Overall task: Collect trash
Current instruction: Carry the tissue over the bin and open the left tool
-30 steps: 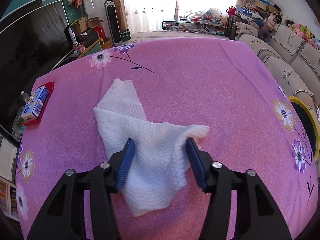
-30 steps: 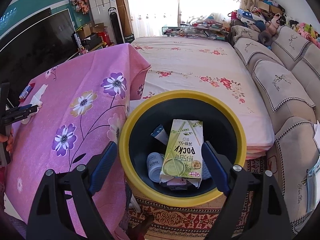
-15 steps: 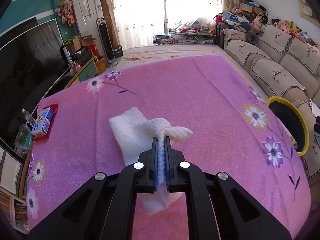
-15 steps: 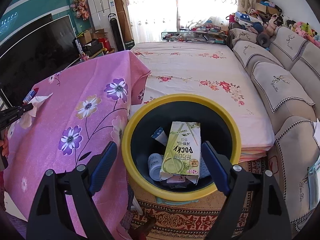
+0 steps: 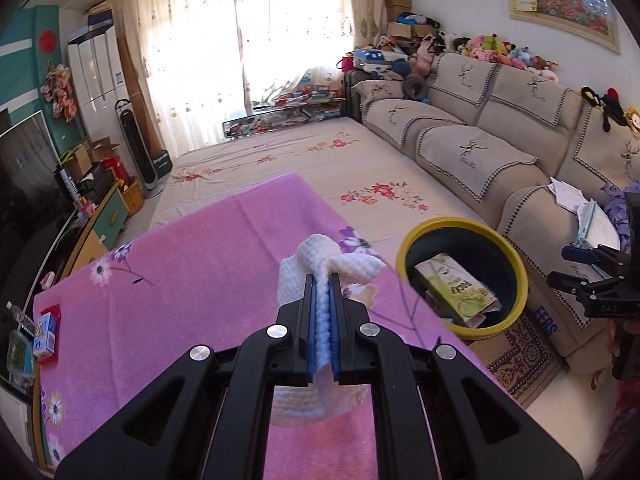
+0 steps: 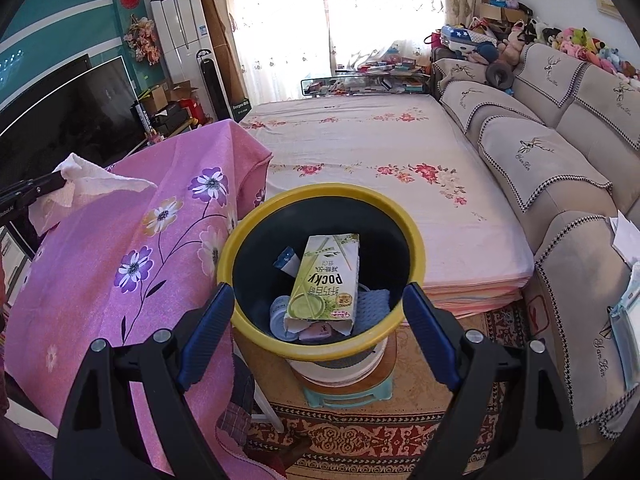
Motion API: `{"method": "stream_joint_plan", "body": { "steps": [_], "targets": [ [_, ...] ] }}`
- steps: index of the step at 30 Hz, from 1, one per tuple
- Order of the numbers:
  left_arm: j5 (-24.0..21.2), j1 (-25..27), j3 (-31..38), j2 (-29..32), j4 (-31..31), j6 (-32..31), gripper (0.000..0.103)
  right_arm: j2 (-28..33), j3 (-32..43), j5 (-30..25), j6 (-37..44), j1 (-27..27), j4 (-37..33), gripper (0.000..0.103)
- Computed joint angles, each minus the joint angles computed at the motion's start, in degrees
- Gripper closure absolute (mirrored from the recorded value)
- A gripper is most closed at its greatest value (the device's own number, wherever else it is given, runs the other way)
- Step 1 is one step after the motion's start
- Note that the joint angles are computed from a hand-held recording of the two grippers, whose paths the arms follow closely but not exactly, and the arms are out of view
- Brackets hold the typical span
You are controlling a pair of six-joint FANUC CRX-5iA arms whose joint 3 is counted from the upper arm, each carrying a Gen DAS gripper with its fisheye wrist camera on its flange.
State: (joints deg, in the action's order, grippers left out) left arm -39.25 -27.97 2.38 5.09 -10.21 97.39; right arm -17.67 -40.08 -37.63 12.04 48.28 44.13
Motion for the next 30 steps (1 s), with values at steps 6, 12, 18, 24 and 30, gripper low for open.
{"method": "stream_joint_plan", "body": {
  "steps": [6,12,18,24,30],
  "targets": [
    [-0.9,-4.4,7.8,4.9,1.9,-3.1,0.096,-4.4,-3.3,-1.7,-2.2,-0.4,1.5,0.022],
    [-2.3,-8.1,16.2,11.4,4.0,-5.5,0.096,-7.6,-5.4,-2.7,-1.9,-1.3,1.0,0.022],
    [-5.6,-10.2,24.8,19.4,5.9,-6.9,0.096,-9.6,-6.9,-2.4,-1.3,-2.6,-0.3,0.021],
    [-9.0,-11.3,31.9,27.6,6.8,-7.2,0.096,-9.9,-7.3,-1.6,-1.1,-3.6,-0.9,0.021],
    [-19.1,-11.2,40.3,36.4,7.4,-7.0,0.026,-9.5,-6.9,-1.2,-1.1,-4.0,-1.3,0.021]
  ]
}}
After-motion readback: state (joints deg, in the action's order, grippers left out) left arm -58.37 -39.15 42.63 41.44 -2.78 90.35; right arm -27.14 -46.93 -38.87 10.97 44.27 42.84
